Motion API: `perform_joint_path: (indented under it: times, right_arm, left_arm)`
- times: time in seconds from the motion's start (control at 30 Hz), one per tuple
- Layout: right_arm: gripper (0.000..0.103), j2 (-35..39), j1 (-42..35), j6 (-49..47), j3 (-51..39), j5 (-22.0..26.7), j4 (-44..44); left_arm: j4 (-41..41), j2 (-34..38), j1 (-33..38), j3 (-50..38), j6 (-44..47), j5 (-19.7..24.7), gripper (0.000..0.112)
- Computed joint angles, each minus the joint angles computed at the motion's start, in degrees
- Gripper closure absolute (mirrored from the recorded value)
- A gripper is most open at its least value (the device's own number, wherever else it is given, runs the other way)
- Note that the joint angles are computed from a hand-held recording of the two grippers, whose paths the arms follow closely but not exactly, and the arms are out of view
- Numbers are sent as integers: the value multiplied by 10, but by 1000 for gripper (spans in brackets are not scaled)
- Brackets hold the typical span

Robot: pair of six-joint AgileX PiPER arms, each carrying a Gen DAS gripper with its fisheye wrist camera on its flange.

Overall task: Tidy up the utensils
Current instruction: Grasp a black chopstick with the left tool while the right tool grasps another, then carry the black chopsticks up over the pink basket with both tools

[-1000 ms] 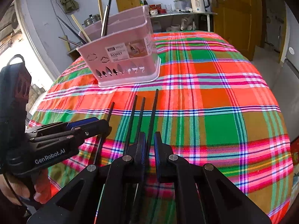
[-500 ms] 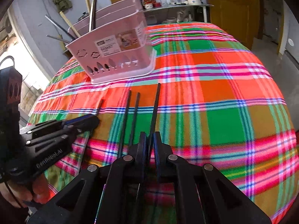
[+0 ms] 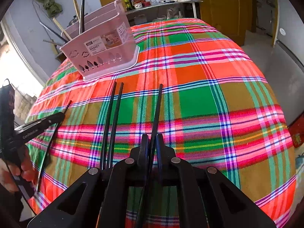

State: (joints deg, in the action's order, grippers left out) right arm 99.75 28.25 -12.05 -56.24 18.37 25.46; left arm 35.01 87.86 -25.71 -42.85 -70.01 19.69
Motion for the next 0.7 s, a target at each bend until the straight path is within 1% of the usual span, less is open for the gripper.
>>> perform_joint_path:
  times: [0.03, 0.13, 0.23, 0.33, 0.43, 0.53, 0.63, 0.7]
  right_arm:
    - [95, 5, 5, 28, -11, 6, -33]
    - [95, 20, 12, 70, -40, 21, -81]
    - [95, 39, 15, 91, -73, 38, -106]
    - [94, 63, 16, 116, -110, 64, -132]
    - [94, 78, 14, 122, -131, 73, -129]
    - [94, 91, 9, 122, -152, 88, -116]
    - [94, 104, 15, 140, -175, 104, -142]
    - [94, 105, 13, 131, -180, 111, -134]
  left_arm:
    - [-11, -2, 3, 2, 9, -5, 108]
    - [-46, -6, 16, 8, 42, -18, 108]
    - [-86, -8, 27, 10, 84, -26, 108]
    - [-91, 0, 25, -1, 99, -19, 108]
    - [-119, 7, 31, -8, 136, -20, 108]
    - [-160, 13, 36, -24, 194, -3, 108]
    - [-151, 27, 23, -51, 203, 33, 108]
    - [-145, 34, 17, -64, 204, 49, 108]
